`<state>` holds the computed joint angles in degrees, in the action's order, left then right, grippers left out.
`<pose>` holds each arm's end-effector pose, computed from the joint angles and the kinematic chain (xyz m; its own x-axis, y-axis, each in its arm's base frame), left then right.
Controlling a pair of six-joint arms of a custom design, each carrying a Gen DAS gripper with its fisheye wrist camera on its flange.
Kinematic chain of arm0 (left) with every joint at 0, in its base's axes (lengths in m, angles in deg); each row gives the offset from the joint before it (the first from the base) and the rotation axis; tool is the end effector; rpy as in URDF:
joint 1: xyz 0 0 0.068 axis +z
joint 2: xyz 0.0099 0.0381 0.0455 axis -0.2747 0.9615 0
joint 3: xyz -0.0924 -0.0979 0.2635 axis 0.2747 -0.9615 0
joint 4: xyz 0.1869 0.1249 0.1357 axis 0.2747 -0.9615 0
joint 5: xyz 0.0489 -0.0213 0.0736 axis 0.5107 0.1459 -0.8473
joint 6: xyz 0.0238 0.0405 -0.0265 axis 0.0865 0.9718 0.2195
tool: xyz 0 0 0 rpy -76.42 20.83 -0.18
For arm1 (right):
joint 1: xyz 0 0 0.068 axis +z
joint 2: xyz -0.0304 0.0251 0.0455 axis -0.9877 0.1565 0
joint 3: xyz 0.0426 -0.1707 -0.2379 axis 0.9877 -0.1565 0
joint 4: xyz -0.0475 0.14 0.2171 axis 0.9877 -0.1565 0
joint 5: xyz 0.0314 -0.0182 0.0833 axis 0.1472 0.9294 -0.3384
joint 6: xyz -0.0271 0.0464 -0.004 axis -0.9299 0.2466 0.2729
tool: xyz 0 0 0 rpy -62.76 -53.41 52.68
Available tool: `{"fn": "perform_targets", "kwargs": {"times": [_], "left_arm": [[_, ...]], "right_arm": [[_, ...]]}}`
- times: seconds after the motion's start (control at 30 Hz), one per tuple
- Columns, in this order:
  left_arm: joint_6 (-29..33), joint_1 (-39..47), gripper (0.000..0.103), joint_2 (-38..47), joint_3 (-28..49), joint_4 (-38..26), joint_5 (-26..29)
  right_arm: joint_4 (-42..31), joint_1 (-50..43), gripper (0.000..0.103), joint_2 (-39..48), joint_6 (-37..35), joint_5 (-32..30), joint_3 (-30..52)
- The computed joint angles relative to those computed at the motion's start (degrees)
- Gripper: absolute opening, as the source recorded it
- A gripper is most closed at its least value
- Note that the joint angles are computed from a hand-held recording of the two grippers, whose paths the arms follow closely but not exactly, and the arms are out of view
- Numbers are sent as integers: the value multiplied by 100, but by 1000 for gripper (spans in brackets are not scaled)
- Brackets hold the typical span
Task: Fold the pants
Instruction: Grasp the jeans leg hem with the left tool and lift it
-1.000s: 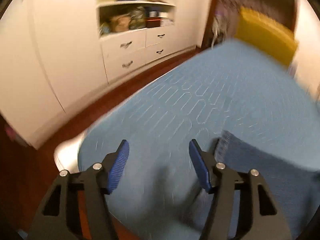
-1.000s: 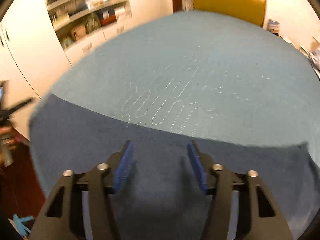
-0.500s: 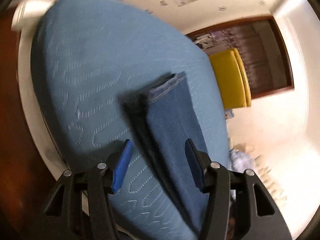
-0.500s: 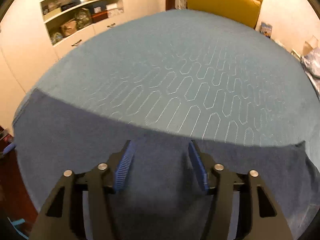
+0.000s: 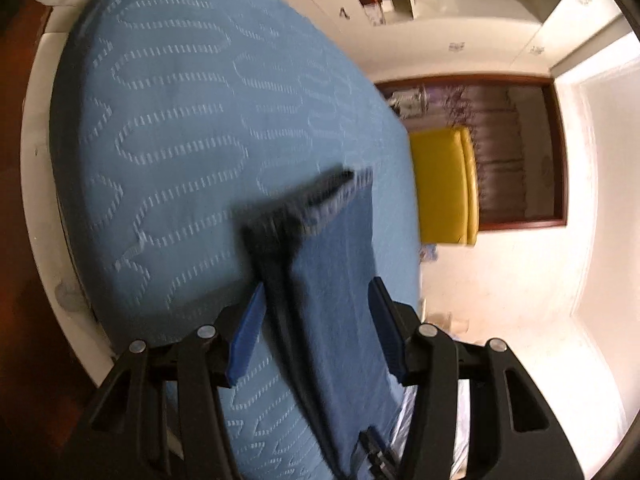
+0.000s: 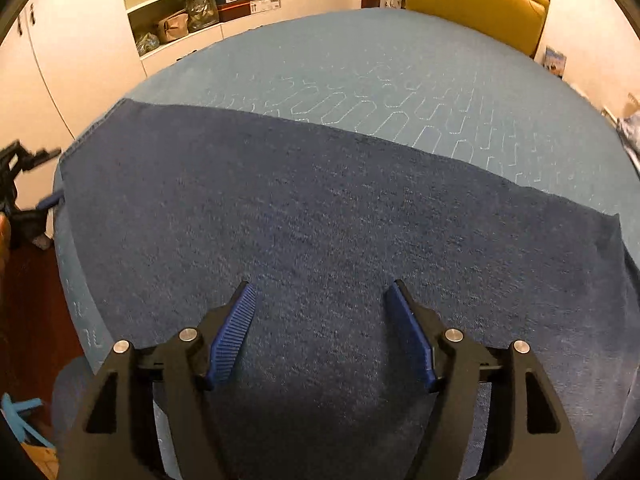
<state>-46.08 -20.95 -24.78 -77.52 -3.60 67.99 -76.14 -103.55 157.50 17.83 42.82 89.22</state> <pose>0.1412 -0.0139 0.1710 -0.1605 -0.9850 -0.0625 -0.3968 0.1224 -0.9097 0.3368 -0.1203 0.2533 -0.6288 -0.5428 -0.5567 -0.6603 0.7509 0.0136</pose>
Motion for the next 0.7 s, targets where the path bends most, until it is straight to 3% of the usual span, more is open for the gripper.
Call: {"fn": "perform_targets", "kwargs": {"times": [0.1, 0.23, 0.33, 0.4, 0.5, 0.7], "left_arm": [[-107, 248, 49, 213, -214, 649, 221], [-30, 76, 32, 321, -80, 599, 72], [-97, -160, 32, -260, -284, 210, -142], [-136, -163, 32, 6, -326, 513, -139], [-106, -14, 32, -327, -374, 175, 24], [-264, -159, 32, 81, -540, 875, 69]], "right_arm": [[42, 11, 69, -46, 37, -9, -81], [-47, -4, 70, 57, 17, -14, 45], [-19, -14, 70, 67, 8, -9, 34], [-14, 8, 70, 69, 39, -6, 34], [-60, 17, 70, 106, 55, -14, 78], [-88, -70, 71, 148, -44, -68, 101]]}}
